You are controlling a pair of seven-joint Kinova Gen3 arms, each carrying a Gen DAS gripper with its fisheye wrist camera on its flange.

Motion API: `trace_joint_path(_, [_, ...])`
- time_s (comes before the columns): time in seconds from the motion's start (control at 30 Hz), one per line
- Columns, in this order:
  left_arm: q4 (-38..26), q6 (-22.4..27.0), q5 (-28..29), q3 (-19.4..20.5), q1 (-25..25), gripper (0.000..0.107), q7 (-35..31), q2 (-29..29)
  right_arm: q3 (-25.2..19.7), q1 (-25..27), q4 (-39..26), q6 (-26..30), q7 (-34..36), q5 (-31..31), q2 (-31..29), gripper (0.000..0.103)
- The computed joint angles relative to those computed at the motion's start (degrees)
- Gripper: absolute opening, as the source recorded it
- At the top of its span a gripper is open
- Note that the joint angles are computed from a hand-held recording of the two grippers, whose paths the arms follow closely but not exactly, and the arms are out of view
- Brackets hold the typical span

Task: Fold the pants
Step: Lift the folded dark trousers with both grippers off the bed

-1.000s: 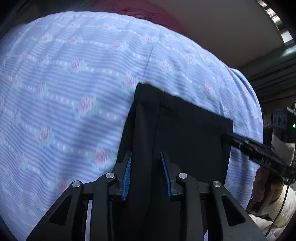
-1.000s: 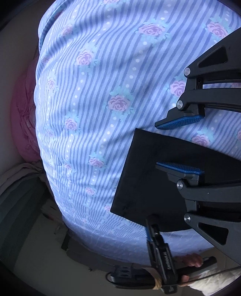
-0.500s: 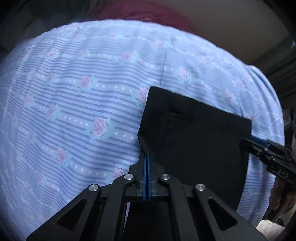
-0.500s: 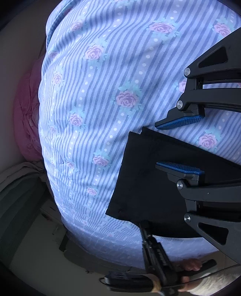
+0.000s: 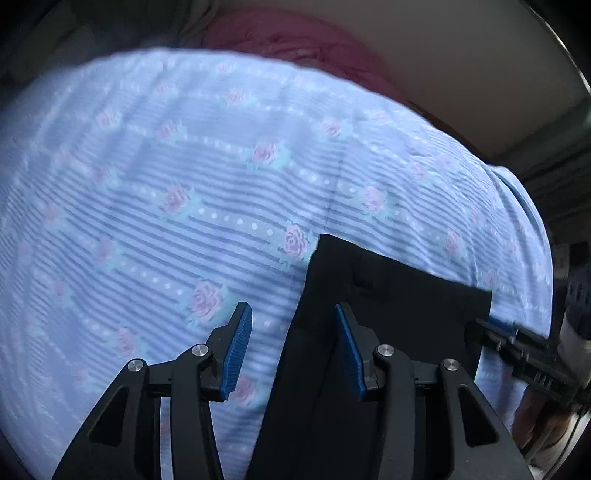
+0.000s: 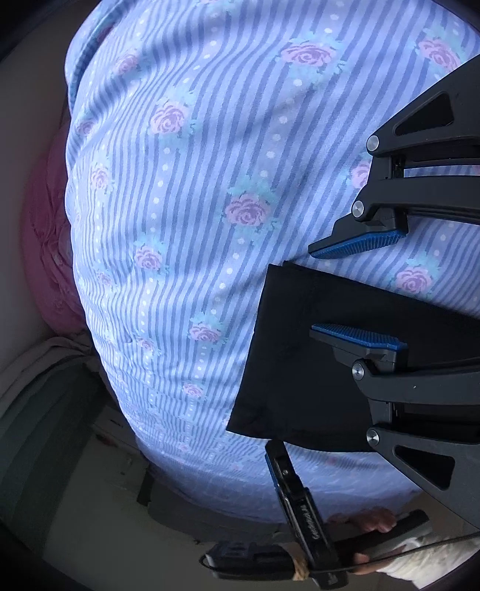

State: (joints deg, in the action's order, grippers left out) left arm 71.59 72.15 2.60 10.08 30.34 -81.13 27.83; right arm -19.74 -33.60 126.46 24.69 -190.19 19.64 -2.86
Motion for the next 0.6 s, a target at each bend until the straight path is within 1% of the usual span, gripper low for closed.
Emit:
trace_joint_path(0.07, [-0.66,0.87,1.68,-0.73,-0.27,0.045,0.32,1.38,0.38,0.16,0.64,-1.34,0.79,-0.36,0.23,0.039])
trace_joint_path(0.1, [-0.13,-0.09,1.9,-1.09,-0.22,0.045,0.2,1.47,0.63,0.37,1.3,-2.67,1.02,-0.33,0.28,0.039])
trace_joint_path(0.17, [0.89,-1.7,2.11,-0.24,-1.11,0.044,1.27,1.59,0.84,0.89,2.67,-5.28,0.41,0.49,0.15,0.039])
trace_joint_path(0.2, [1.23,-2.2,3.0,-0.42,-1.39,0.036,2.03,1.69,0.59,1.76,3.7,-7.21,-0.37,1.18,0.07,0.039])
trace_joint_path(0.23, [1.58,-2.46,3.97,0.47,-2.38,0.028,1.86,1.67,-0.35,3.65,4.82,-9.54,-0.39,0.93,0.04,0.039])
trace_joint_path(0.27, [1.03,-1.9,4.25,1.45,-2.81,0.016,1.26,2.01,-0.22,4.51,5.85,-11.67,0.53,-0.25,-0.1,0.039])
trace_joint_path(0.3, [0.89,-1.5,3.64,1.37,-2.58,0.014,0.6,1.9,0.66,4.3,6.44,-12.87,2.37,-2.21,-0.19,0.039])
trace_joint_path(0.33, [0.21,-0.82,2.33,0.98,-1.32,0.012,-0.19,1.88,2.38,3.04,6.72,-13.27,4.7,-4.35,-0.44,0.039])
trace_joint_path(0.37, [-0.27,-0.36,1.28,1.39,-0.9,0.009,-1.16,1.89,4.93,0.83,7.01,-13.47,7.03,-6.07,-0.93,0.037])
trace_joint_path(0.4, [-0.78,0.02,1.06,1.02,-0.35,0.009,-2.09,1.57,6.41,-0.53,6.9,-12.87,9.36,-7.62,-1.34,0.031])
trace_joint_path(0.43, [-1.0,-0.18,1.77,1.24,-0.87,0.009,-2.41,0.94,6.84,-0.82,6.28,-11.35,11.69,-9.35,-1.66,0.025])
trace_joint_path(0.47, [-0.51,-1.24,3.41,1.79,-2.18,0.009,-2.94,0.02,6.6,-0.05,6.45,-10.75,13.39,-11.13,-2.85,0.019])
trace_joint_path(0.5, [-0.45,-1.57,4.65,1.85,-3.1,0.009,-3.8,-0.32,5.76,1.78,7.38,-11.09,14.16,-12.87,-4.98,0.015])
trace_joint_path(0.53, [-0.53,-1.61,5.23,1.68,-3.46,0.009,-4.45,-0.35,3.86,4.38,7.62,-10.71,13.99,-13.7,-6.64,0.014])
trace_joint_path(0.6, [-1.54,0.0,4.24,0.55,-2.91,0.009,-4.59,0.43,-0.49,8.76,5.76,-7.44,14.22,-12.55,-6.78,0.013])
